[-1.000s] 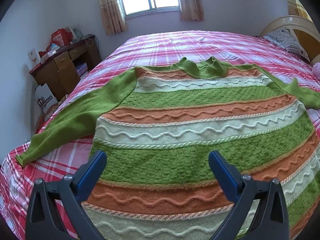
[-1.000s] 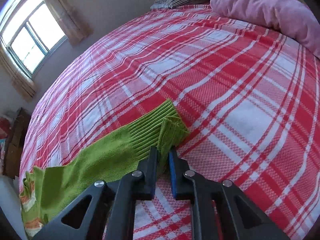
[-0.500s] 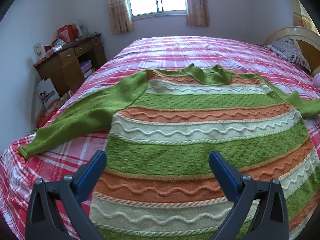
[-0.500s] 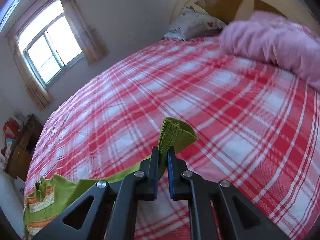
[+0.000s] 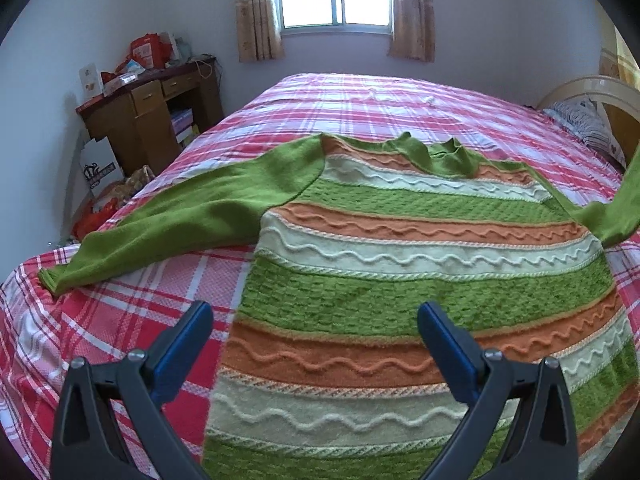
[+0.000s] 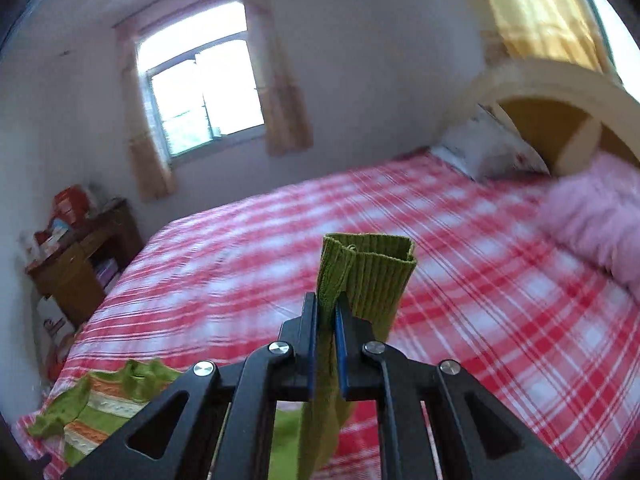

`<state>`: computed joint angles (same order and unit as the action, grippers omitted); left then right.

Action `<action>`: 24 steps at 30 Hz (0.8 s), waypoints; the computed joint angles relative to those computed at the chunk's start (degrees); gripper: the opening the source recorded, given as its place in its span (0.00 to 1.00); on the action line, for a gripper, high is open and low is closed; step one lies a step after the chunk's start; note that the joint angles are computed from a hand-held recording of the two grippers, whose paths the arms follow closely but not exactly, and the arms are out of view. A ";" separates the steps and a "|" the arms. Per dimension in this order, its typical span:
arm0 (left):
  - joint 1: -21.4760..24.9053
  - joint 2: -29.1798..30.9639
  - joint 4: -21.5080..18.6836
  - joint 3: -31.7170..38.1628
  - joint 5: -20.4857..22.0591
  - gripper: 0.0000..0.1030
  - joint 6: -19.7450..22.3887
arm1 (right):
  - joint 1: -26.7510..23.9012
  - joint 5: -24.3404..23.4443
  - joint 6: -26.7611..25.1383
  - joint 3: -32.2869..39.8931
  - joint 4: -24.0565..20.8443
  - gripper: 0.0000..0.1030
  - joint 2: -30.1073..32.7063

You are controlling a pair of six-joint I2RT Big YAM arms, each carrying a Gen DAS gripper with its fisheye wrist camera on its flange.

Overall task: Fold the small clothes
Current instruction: 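Lift the sleeve with the right tool and fold it across the sweater body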

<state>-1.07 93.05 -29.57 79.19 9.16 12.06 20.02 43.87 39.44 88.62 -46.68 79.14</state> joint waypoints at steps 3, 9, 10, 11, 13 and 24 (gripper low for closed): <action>0.30 -0.02 0.15 -0.14 0.40 1.00 -0.42 | 2.55 0.38 -5.01 6.32 0.86 0.07 3.85; 1.10 0.21 -0.19 -0.03 1.67 1.00 -0.81 | 6.59 -1.39 -12.38 18.35 1.43 0.07 12.47; 1.32 0.21 -0.24 -0.03 2.08 1.00 -0.78 | 7.23 -1.78 -13.56 20.31 1.44 0.07 14.04; 1.58 0.20 -0.30 -0.04 2.48 1.00 -0.79 | 7.56 -2.25 -14.57 21.77 1.50 0.07 15.25; 1.97 0.39 -0.28 0.08 3.31 1.00 -0.96 | 9.00 -3.21 -16.92 26.51 1.05 0.07 18.94; 2.90 0.53 -0.36 -0.24 4.74 1.00 -0.77 | 14.91 -11.99 -23.06 55.85 -7.83 0.07 45.48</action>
<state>1.83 93.57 -29.92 78.95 13.90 11.30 34.93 31.88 16.38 144.47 -54.51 124.63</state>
